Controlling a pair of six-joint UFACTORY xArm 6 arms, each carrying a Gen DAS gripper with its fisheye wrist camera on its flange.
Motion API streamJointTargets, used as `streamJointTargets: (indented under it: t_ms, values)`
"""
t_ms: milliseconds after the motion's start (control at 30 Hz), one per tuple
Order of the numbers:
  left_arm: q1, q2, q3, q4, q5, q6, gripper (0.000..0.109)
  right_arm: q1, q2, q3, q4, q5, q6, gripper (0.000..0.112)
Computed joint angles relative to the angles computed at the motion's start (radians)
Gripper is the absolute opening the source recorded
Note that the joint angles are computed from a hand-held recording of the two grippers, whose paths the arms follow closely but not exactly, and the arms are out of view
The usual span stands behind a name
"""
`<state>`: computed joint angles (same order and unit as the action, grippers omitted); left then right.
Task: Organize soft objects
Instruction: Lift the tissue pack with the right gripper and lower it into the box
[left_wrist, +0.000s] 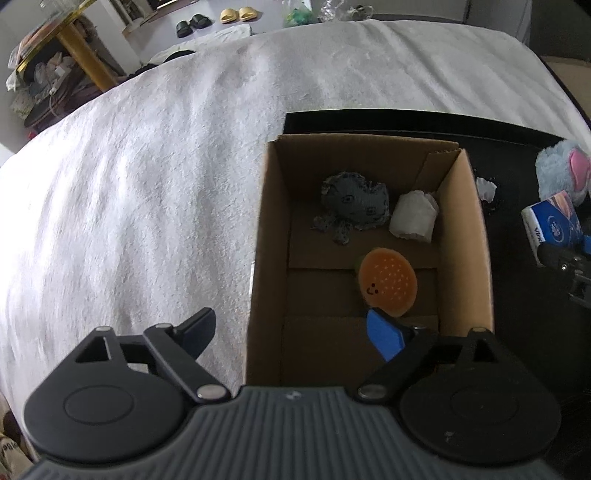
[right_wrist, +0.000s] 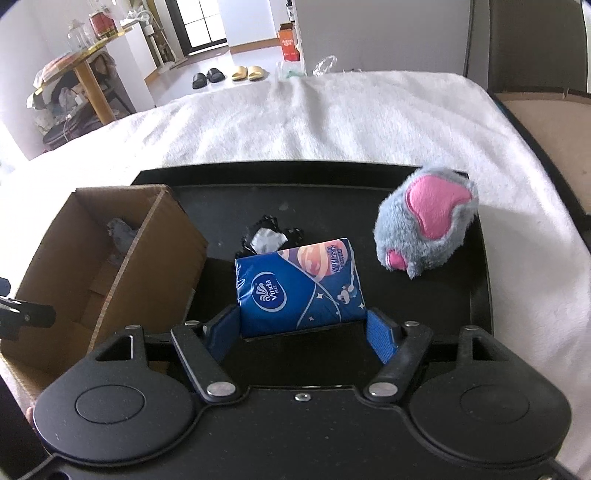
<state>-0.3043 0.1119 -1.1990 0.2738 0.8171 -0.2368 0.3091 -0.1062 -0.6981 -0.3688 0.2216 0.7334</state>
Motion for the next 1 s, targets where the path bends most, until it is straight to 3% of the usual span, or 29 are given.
streamJointTargets:
  t_ms: [200, 633, 1000]
  values:
    - [0.015, -0.024, 0.016, -0.028, 0.005, 0.031, 0.088, 0.018, -0.016, -0.021, -0.046, 0.016, 0.037, 0.071]
    - [0.061, -0.093, 0.093, -0.087, -0.075, 0.088, 0.083, 0.083, -0.014, -0.1, -0.107, 0.058, 0.078, 0.071]
    - [0.102, -0.111, 0.132, -0.216, -0.107, 0.186, 0.056, 0.152, 0.035, -0.197, -0.102, 0.086, 0.038, 0.071]
